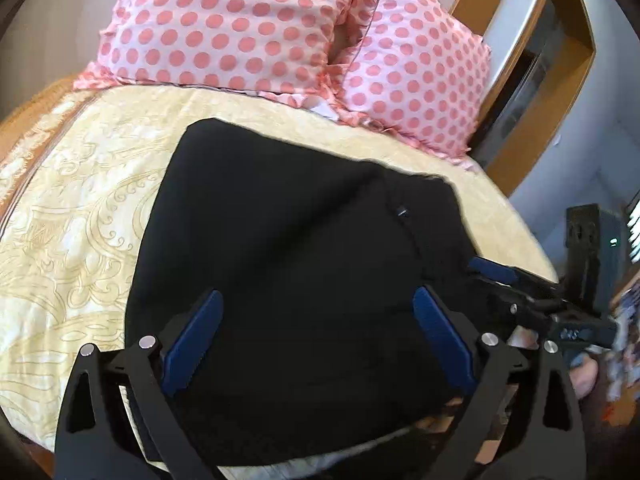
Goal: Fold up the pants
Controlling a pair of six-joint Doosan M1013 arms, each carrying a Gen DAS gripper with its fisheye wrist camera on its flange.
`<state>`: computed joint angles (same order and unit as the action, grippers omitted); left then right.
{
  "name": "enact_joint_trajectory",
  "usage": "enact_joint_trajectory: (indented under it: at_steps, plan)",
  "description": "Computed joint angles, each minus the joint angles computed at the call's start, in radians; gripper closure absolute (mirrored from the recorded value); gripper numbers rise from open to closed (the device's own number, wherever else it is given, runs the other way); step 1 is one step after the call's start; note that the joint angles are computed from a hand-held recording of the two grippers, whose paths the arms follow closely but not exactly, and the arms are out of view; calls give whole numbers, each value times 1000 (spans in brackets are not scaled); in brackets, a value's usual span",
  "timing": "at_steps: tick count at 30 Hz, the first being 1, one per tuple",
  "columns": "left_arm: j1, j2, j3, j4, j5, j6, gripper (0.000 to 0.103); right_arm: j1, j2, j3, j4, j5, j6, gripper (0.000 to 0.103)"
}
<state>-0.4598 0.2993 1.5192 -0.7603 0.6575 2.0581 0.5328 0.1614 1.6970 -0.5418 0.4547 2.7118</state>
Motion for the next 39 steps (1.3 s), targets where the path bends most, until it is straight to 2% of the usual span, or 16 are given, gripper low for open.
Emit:
enact_joint_trajectory:
  at_steps: [2, 5, 10, 14, 16, 19, 21, 22, 23, 24, 25, 26, 29, 32, 36, 39]
  plan:
    - [28, 2, -14, -101, -11, 53, 5, -18, -12, -2, -92, 16, 116, 10]
    - [53, 26, -61, -35, -39, -37, 3, -88, -1, -23, 88, 51, 39, 10]
    - [100, 156, -231, 29, 209, -267, 3, -167, 38, -33, 455, 47, -231, 30]
    - [96, 202, -289, 40, 302, -260, 4, -161, 44, -34, 466, 52, -287, 35]
    - [93, 212, -298, 34, 324, -247, 6, -163, 46, -29, 516, 20, -380, 54]
    - [90, 207, -288, 25, 330, -223, 8, -147, 54, -44, 435, 48, -370, 54]
    - [87, 203, -283, 35, 325, -218, 9, -153, 57, -42, 483, 32, -407, 40]
    - [85, 204, -285, 42, 324, -221, 10, -150, 60, -47, 474, 39, -413, 38]
    - [82, 204, -287, 52, 319, -229, 19, -142, 65, -55, 435, 54, -400, 41]
    - [79, 202, -284, 72, 309, -239, 33, -133, 66, -58, 411, 52, -415, 62]
    - [72, 194, -277, 115, 289, -259, 44, -127, 66, -58, 397, 48, -426, 68]
    - [69, 189, -271, 137, 278, -263, 62, -123, 62, -56, 390, 42, -430, 77]
    - [73, 179, -256, 126, 265, -231, 81, -122, 43, -38, 421, -7, -480, 83]
    - [71, 167, -250, 123, 248, -205, 88, -112, 38, -57, 369, 1, -461, 84]
    - [67, 166, -284, 84, 210, -148, 89, -126, 43, -112, 336, 3, -475, 85]
    - [55, 194, -351, 115, 156, -161, 89, -148, 64, -164, 205, -7, -377, 85]
